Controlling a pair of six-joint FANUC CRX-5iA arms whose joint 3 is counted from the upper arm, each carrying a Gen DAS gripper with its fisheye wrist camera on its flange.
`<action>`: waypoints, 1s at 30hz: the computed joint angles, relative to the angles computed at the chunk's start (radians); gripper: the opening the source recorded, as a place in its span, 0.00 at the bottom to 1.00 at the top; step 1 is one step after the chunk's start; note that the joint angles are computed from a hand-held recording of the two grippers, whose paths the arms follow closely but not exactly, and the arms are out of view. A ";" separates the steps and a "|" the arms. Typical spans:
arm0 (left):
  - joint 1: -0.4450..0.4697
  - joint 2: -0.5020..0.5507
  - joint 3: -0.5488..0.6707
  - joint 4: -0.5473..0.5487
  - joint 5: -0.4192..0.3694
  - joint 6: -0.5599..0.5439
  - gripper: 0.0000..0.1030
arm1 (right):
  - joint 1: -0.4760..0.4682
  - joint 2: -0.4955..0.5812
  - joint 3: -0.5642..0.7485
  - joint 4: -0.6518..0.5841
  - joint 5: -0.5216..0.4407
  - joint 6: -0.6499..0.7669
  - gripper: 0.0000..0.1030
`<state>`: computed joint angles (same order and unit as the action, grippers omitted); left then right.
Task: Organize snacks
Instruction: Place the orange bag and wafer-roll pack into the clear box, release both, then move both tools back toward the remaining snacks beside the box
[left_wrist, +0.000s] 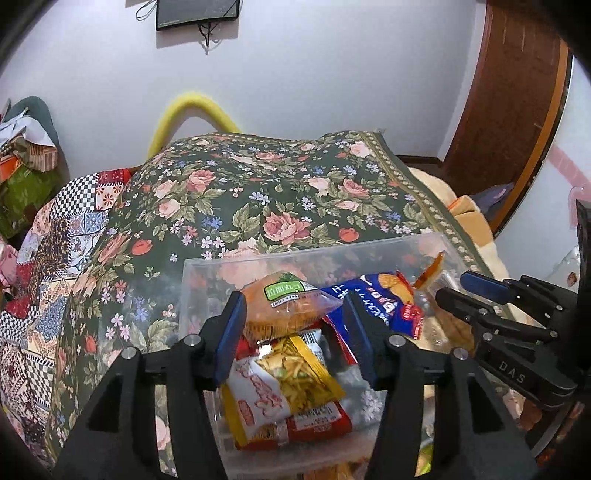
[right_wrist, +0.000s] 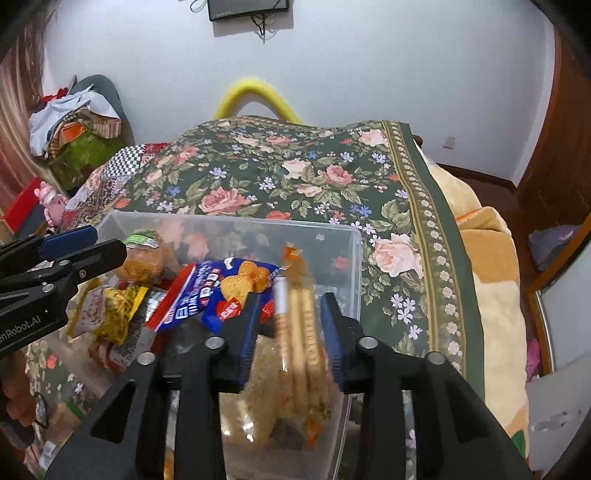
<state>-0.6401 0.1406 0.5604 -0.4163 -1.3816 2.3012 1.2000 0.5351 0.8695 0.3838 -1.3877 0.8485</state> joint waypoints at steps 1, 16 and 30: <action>-0.004 -0.007 0.000 0.001 -0.001 0.002 0.54 | 0.005 -0.008 -0.006 0.008 0.004 -0.001 0.35; -0.156 -0.130 -0.011 -0.096 -0.095 0.063 0.64 | 0.120 -0.181 -0.169 0.083 0.086 -0.085 0.54; -0.303 -0.228 -0.161 -0.090 -0.183 0.212 0.68 | 0.225 -0.265 -0.310 -0.015 0.061 -0.122 0.61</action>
<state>-0.9434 -0.0874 0.3994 -0.5064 -1.5644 2.5131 1.4252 0.2703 0.5599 0.3685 -1.3268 0.7265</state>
